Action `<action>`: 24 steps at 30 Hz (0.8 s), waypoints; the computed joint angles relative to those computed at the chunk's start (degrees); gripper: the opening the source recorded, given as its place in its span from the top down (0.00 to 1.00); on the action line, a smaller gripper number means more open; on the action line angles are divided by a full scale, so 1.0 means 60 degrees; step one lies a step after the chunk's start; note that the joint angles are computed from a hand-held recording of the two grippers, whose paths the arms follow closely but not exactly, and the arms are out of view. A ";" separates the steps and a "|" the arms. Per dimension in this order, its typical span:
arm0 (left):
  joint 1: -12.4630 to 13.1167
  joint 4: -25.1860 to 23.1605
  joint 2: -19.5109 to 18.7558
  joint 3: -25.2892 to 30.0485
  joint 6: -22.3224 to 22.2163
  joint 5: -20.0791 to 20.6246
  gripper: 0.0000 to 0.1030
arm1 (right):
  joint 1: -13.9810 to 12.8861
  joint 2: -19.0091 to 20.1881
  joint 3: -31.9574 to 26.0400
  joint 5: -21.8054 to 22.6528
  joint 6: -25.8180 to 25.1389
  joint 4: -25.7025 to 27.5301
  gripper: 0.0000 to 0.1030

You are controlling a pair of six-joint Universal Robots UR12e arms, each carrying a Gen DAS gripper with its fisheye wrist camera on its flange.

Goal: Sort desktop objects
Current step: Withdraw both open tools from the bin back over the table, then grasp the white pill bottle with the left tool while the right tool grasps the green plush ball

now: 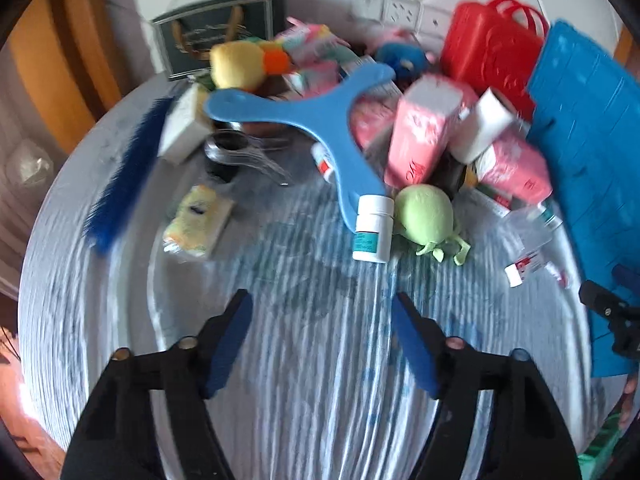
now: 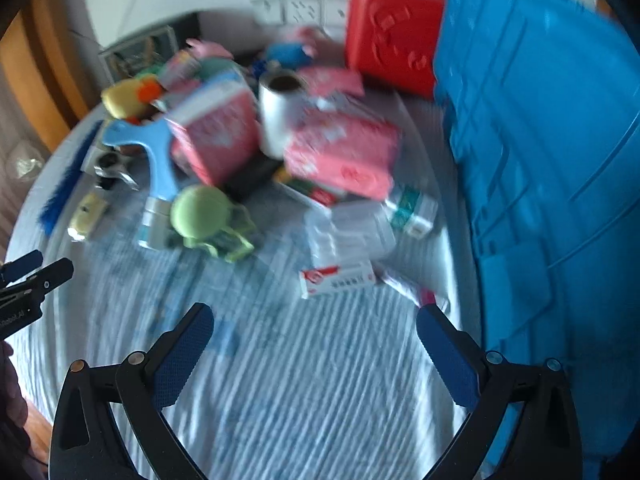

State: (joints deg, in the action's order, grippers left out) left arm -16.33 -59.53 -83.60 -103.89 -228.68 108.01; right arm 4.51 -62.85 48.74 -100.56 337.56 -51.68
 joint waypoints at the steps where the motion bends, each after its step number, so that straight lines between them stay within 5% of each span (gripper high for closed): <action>1: 0.0033 0.0040 -0.0159 0.0052 0.0158 -0.0050 0.33 | 0.0043 -0.0196 0.0431 -0.0026 0.0151 -0.0399 0.00; 5: 0.0243 0.0391 -0.0591 0.0150 0.0512 -0.0332 0.35 | 0.0050 -0.0612 0.1261 -0.0292 0.0123 -0.1076 0.02; 8: 0.0429 0.0787 -0.0886 0.0204 0.0906 -0.0648 0.44 | -0.0138 -0.0898 0.1727 -0.0812 -0.0551 -0.1445 0.16; 14: 0.0688 0.1156 -0.1280 0.0217 0.1517 -0.1101 0.48 | -0.0597 -0.1587 0.3030 -0.1549 -0.1404 -0.2552 0.17; 17: 0.0855 0.1285 -0.1221 0.0028 0.1401 -0.1404 0.65 | -0.0872 -0.1918 0.3738 -0.1553 -0.1989 -0.3297 0.17; 24: 0.1074 0.1396 -0.1056 -0.0250 0.1227 -0.1370 0.67 | -0.1250 -0.2335 0.4842 -0.1730 -0.2665 -0.4776 0.17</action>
State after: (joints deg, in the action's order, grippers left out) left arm -9.89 -51.15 -89.94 -105.39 -221.32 99.79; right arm -2.99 -76.86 77.79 -110.94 321.57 -80.33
